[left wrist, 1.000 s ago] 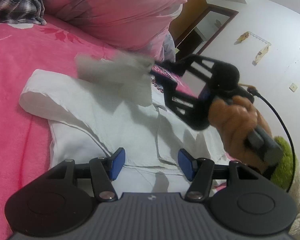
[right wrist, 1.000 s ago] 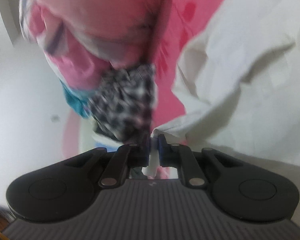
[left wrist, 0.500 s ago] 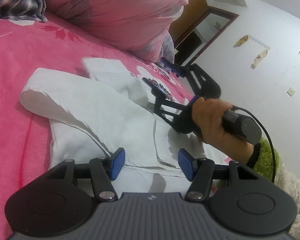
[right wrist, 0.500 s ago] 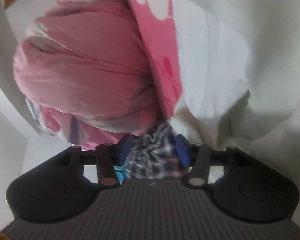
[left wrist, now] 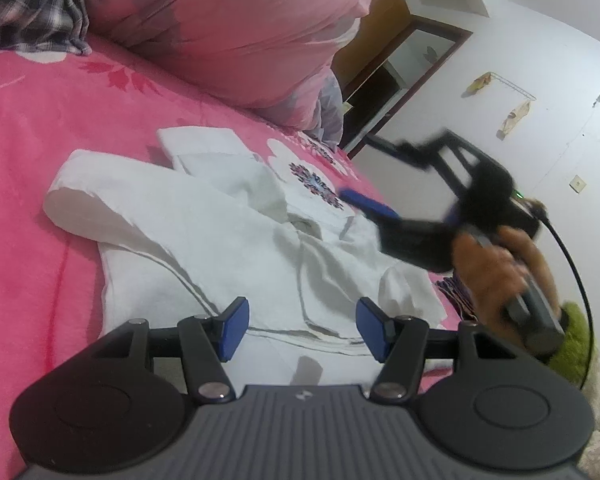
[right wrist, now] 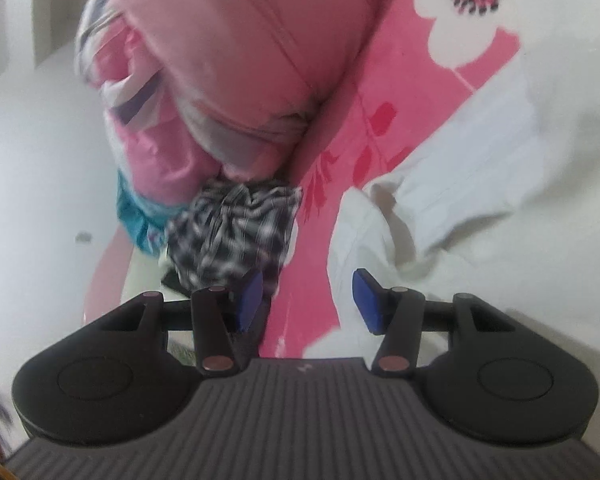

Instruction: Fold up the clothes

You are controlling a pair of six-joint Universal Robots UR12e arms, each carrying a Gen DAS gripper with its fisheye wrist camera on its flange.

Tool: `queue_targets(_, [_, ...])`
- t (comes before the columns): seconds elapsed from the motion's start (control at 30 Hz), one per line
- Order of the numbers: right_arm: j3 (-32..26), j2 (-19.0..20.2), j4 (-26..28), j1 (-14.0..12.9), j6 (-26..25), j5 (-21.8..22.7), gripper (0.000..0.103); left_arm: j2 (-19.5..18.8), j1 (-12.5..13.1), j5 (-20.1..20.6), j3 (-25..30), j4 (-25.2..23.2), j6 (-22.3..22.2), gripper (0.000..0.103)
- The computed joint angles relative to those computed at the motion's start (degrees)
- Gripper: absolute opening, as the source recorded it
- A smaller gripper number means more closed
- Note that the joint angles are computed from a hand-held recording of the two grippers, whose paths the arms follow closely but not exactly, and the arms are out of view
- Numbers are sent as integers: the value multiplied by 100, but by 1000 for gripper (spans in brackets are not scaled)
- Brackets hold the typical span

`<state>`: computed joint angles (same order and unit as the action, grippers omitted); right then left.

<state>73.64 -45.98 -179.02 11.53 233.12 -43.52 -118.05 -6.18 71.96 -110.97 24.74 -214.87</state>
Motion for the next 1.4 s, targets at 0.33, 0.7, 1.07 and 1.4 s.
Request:
queue_targets(0.33, [2209, -1704, -118, -583, -1138, -712, 50, 434, -151, 248, -327, -548, 334, 60])
queue_targets(0.7, [3289, -2822, 633, -712, -2899, -2553, 50, 716, -236, 848, -334, -1305, 300, 60])
queue_targets(1.07, [2704, -2103, 642, -473, -3687, -2784, 31, 708, -356, 1117, 1, -1847, 554, 61])
queue_targets(1.4, [3012, -2114, 318, -563, -3362, -3127, 33, 439, -564, 436, 555, -2714, 1999, 67])
